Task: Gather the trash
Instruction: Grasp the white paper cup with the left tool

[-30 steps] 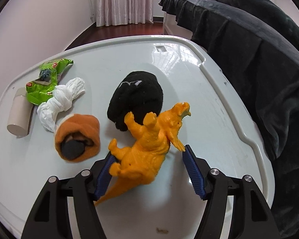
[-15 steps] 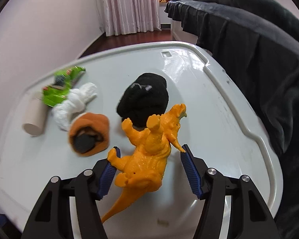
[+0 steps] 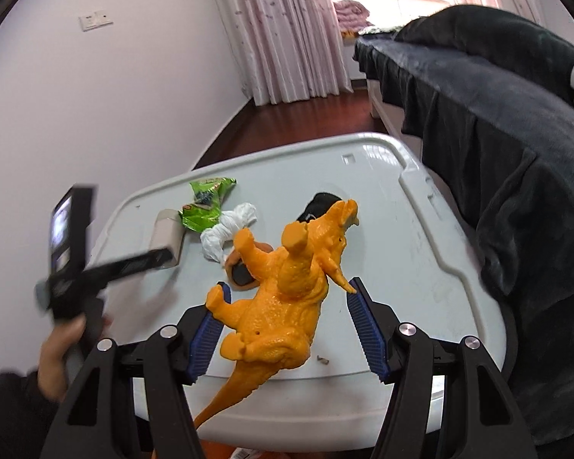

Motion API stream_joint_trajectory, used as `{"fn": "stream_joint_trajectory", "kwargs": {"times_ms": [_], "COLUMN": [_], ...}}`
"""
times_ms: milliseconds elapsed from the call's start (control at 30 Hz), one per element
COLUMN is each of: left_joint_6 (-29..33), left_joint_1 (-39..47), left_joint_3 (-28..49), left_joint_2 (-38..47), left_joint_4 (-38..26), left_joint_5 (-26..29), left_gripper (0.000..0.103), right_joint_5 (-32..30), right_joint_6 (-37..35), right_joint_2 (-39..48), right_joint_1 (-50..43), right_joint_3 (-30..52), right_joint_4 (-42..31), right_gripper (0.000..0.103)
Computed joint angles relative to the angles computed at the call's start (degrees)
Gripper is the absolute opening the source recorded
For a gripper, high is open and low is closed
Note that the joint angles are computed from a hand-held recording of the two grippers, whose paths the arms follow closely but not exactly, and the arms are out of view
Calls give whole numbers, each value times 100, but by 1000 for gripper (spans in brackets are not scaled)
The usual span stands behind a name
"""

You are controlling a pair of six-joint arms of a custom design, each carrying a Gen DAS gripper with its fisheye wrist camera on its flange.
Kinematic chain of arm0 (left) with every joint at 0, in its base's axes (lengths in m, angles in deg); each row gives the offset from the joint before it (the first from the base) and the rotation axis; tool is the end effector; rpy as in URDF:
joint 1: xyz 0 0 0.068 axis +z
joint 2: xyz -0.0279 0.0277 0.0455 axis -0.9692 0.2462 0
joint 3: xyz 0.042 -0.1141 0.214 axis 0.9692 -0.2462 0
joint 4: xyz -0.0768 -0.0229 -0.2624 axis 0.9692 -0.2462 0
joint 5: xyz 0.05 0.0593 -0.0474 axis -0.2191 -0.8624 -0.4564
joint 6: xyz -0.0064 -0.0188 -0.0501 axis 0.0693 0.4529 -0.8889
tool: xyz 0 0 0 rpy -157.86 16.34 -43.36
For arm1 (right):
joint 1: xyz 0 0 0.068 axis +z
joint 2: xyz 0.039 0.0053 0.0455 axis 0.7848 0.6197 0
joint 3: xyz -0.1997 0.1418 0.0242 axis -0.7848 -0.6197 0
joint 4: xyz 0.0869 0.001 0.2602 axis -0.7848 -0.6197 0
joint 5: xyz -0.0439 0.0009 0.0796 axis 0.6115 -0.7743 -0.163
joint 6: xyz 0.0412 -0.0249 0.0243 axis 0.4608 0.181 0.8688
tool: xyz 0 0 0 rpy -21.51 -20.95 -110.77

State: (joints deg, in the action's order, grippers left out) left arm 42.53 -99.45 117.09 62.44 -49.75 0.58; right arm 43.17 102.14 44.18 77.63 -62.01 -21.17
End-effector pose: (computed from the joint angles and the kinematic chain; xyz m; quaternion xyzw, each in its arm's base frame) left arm 0.3775 -0.1644 0.0232 0.0721 0.9583 -0.0749 0.2663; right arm 0.1638 0.0695 0.0922 0.1340 0.9132 0.0870 0.3748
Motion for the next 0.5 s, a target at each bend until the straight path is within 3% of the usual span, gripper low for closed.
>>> {"fn": "stream_joint_trajectory", "kwargs": {"times_ms": [100, 133, 167, 267, 367, 500], "left_joint_6": [4, 49, 86, 353, 241, 386], "left_joint_1": [-1, 1, 2, -134, -34, 93], "left_joint_3": [967, 1346, 1525, 1374, 1000, -220], "left_joint_2": [647, 934, 1069, 1071, 867, 42], "left_joint_4": [-441, -649, -766, -362, -79, 743], "left_joint_5": [-200, -255, -257, -638, -448, -123], "left_gripper": [67, 47, 46, 46, 46, 46], "right_joint_5": [-281, -371, -438, -635, -687, -615], "right_joint_6": [-83, -106, -108, -84, -63, -45], "right_joint_2": [127, 218, 293, 322, 493, 531], "right_joint_1": [-228, -296, -345, -486, -512, -405], "right_joint_3": [-81, -96, -108, -182, -157, -104], "right_joint_4": [281, 387, 483, 638, 765, 759], "right_gripper": [62, 62, 62, 62, 62, 62]}}
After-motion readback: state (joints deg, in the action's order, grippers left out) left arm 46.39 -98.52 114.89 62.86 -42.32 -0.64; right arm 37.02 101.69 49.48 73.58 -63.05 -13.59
